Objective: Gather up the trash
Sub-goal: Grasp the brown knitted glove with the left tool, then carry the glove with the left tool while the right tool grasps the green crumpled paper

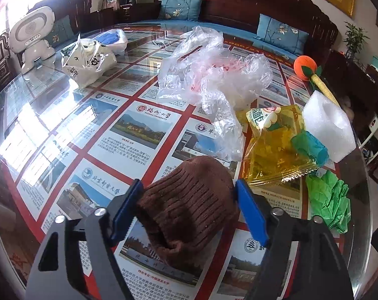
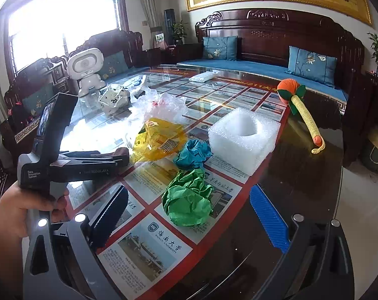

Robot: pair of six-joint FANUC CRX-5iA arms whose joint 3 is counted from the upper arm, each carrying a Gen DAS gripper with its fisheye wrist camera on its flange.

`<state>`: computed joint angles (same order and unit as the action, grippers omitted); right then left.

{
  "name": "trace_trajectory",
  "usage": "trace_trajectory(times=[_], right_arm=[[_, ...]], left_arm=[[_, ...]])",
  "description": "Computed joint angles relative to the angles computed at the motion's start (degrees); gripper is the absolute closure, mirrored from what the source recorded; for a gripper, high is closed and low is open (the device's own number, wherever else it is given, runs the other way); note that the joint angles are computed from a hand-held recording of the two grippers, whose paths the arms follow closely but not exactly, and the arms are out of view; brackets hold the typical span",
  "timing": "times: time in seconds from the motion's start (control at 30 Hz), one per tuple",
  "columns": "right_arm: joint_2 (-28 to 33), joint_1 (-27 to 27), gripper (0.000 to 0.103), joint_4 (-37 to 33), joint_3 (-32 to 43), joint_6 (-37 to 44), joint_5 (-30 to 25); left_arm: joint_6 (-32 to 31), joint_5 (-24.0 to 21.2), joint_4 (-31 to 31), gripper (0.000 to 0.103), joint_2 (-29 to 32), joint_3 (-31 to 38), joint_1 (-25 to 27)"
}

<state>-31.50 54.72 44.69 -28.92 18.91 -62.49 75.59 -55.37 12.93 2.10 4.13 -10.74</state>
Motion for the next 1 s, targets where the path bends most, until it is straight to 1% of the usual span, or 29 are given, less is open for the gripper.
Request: trace_trajectory(times=[0.03, 0.07, 0.1, 0.13, 0.17, 0.2, 0.23, 0.43, 0.53, 0.57, 0.6, 0.63, 0.67, 0.7, 0.73, 0.83, 1.0], right_arm=[[0.49, -0.55, 0.009, -0.73, 0.43, 0.82, 0.21], [1.16, -1.09, 0.009, -1.33, 0.92, 1.38, 0.15], [1.87, -1.57, 0.009, -1.93, 1.44, 1.71, -0.2], [2.58, -2.19, 0.009, -2.98, 2.13, 2.37, -0.41], [2.81, -2.31, 0.009, -3.41, 2.32, 2.34, -0.61], [3.24, -2.85, 0.009, -4.05, 2.66, 2.59, -0.37], [3.58, -3.29, 0.009, -4.72, 2.97, 3.05, -0.14], [7.6, -6.78, 0.009, -9.39, 6.36, 5.91, -1.2], [9.25, -8.4, 0.012, -11.41, 8.13, 7.19, -1.84], [9.91, -8.94, 0.016, -12.35, 8.88, 8.35, -2.26], [10.1, -9.25, 0.027, -13.02, 9.11, 8.9, -2.12], [10.33, -9.85, 0.043, -14.49, 9.58, 10.22, -1.88], [10.66, -10.38, 0.053, -16.11, 10.18, 11.53, -1.93], [10.35, -10.43, 0.058, -16.05, 9.73, 11.17, -1.62], [9.64, -10.15, 0.061, -15.33, 9.02, 10.16, -1.59], [6.7, -10.11, 0.064, -16.74, 7.55, 9.98, 0.76], [1.42, -4.98, 0.064, -11.24, 4.21, 6.27, -1.95]], left_arm=[[-0.96, 0.03, 1.22, 0.044, -0.27, -0.56, 0.43], [-2.22, -0.12, 2.95, 0.055, -0.63, -1.27, 0.94], [-3.81, -0.32, 5.12, 0.069, -0.75, -1.96, 1.56], [-6.14, -0.69, 8.24, 0.074, -0.98, -3.1, 2.38], [-7.2, -0.38, 9.75, 0.078, -1.39, -4.02, 2.78], [-7.71, 0.14, 10.2, 0.083, -1.87, -4.68, 2.92], [-8.34, 0.66, 10.4, 0.085, -2.42, -5.28, 3.02], [-10.5, 1.73, 11.6, 0.086, -4.93, -7.81, 3.23], [-11.8, 1.93, 12.56, 0.086, -5.76, -8.56, 3.42], [-12.05, 2.05, 12.93, 0.086, -6.07, -8.82, 3.51], [-12.3, 2.18, 13.25, 0.086, -6.36, -9.05, 3.6], [-12.61, 2.28, 13.46, 0.086, -6.64, -9.26, 3.68], [-12.82, 2.23, 13.61, 0.086, -6.84, -9.39, 3.72], [-12.98, 2.15, 13.81, 0.086, -7.1, -9.56, 3.72], [-13.15, 2.15, 14.0, 0.086, -7.49, -9.91, 3.73], [-14.32, 1.75, 14.95, 0.086, -8.84, -11.0, 3.59], [-17.04, -0.11, 18.07, 0.086, -10.82, -12.2, 1.88]])
